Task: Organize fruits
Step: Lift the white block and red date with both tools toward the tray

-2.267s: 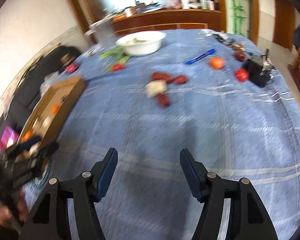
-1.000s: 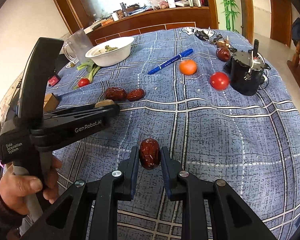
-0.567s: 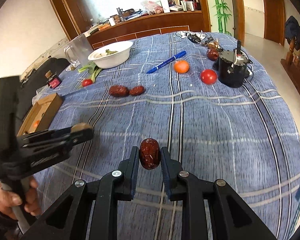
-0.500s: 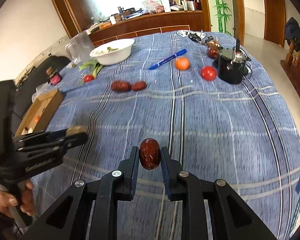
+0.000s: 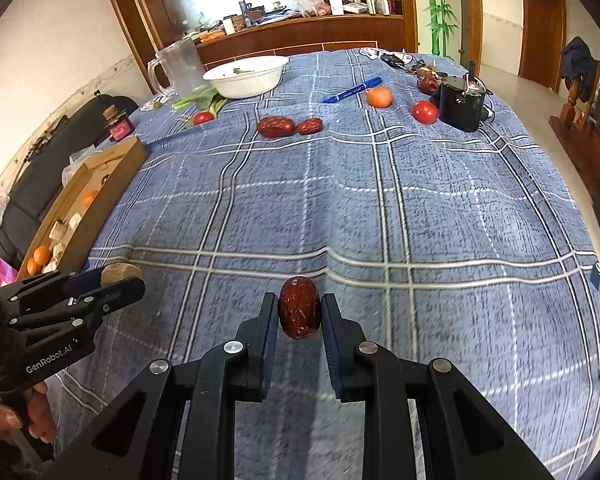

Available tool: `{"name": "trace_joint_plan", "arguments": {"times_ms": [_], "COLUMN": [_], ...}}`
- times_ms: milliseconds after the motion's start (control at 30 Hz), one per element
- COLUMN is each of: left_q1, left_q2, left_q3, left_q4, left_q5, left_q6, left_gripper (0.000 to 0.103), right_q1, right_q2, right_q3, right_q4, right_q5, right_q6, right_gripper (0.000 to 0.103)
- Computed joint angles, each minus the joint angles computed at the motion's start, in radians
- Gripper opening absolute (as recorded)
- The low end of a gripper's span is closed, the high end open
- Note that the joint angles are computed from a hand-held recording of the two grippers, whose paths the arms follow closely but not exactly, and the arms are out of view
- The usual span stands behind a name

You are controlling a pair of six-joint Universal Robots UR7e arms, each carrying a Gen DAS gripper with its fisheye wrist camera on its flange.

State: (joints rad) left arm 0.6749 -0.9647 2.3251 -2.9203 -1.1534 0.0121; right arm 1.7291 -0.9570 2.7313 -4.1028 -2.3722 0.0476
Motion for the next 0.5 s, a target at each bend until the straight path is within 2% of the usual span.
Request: {"name": "trace_joint_plan", "arguments": {"times_ms": [233, 500], "left_q1": [0.032, 0.071], "left_q2": [-0.045, -0.074], "left_q3": [0.014, -0.002], "left_q4": [0.018, 0.038], "left_q5": [-0.020, -0.035], "left_q6": [0.008, 0.032], "left_gripper": [0.033, 0.033], "right_q1": [0.093, 0.126], "right_q2": [0.016, 0.041], "right_q3": [-0.035, -0.075], "right_q4": [0.101, 0.166], "right_q5": [-0.101, -0.108], "right_q6": [0.104, 0.168], "right_gripper": [0.023, 0.023]}}
